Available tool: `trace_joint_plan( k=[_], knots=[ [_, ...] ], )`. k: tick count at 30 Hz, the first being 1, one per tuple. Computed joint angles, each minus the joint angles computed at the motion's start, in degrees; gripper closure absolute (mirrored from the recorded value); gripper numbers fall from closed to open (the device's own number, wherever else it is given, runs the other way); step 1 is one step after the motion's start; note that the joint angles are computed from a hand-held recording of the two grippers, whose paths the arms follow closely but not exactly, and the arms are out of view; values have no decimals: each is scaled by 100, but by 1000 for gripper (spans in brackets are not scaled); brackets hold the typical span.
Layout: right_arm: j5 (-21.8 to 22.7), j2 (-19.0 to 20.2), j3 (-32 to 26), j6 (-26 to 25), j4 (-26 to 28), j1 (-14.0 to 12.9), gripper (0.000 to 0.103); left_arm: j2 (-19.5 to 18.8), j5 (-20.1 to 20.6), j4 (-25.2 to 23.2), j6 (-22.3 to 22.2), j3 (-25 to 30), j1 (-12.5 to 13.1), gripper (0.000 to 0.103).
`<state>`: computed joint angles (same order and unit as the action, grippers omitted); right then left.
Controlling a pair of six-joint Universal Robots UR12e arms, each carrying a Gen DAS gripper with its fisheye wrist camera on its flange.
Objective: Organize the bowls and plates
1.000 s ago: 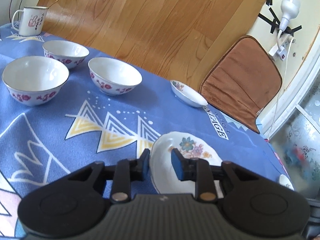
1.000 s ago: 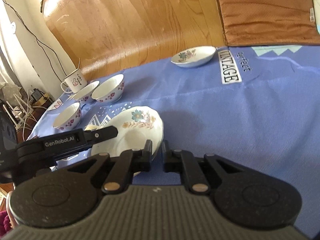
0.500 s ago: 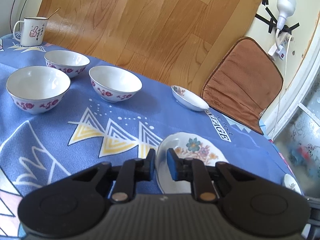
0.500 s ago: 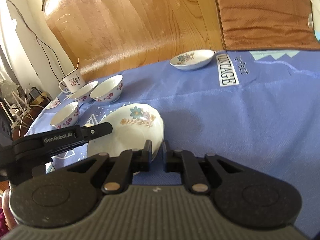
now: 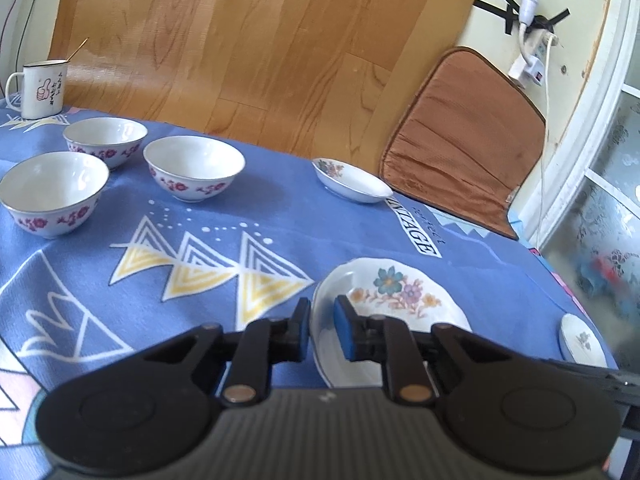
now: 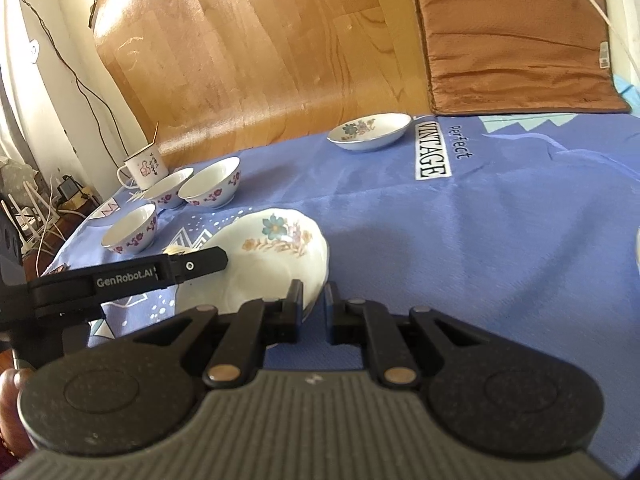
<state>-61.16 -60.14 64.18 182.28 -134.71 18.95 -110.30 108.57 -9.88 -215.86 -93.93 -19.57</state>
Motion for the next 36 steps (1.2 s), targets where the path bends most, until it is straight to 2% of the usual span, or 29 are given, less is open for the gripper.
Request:
trace_joint_plan(
  k=[6,17,22,27,32,36],
  knots=[
    [-60,-88,157,100,-111,-63,90,-72,1,-420,142,221,-98,89],
    [-298,-248,461,411,-392,-200,90,-268,-276,-760,438,540,-202,88],
    [-149,-249,481,447,-343,-231,83,-248,-419,-706,493,513,-189,77],
    [21,-249,497,416,-280,-251,81,-206,-475,-799,616,476,-188,79],
    [-8,-257,531,314,-314,-238,85,-218,-318,-898,662,505,-242,83],
    [-97,-288,612,434,-565,-251,86,-232,-584,-941,586,600,-182,84]
  ],
)
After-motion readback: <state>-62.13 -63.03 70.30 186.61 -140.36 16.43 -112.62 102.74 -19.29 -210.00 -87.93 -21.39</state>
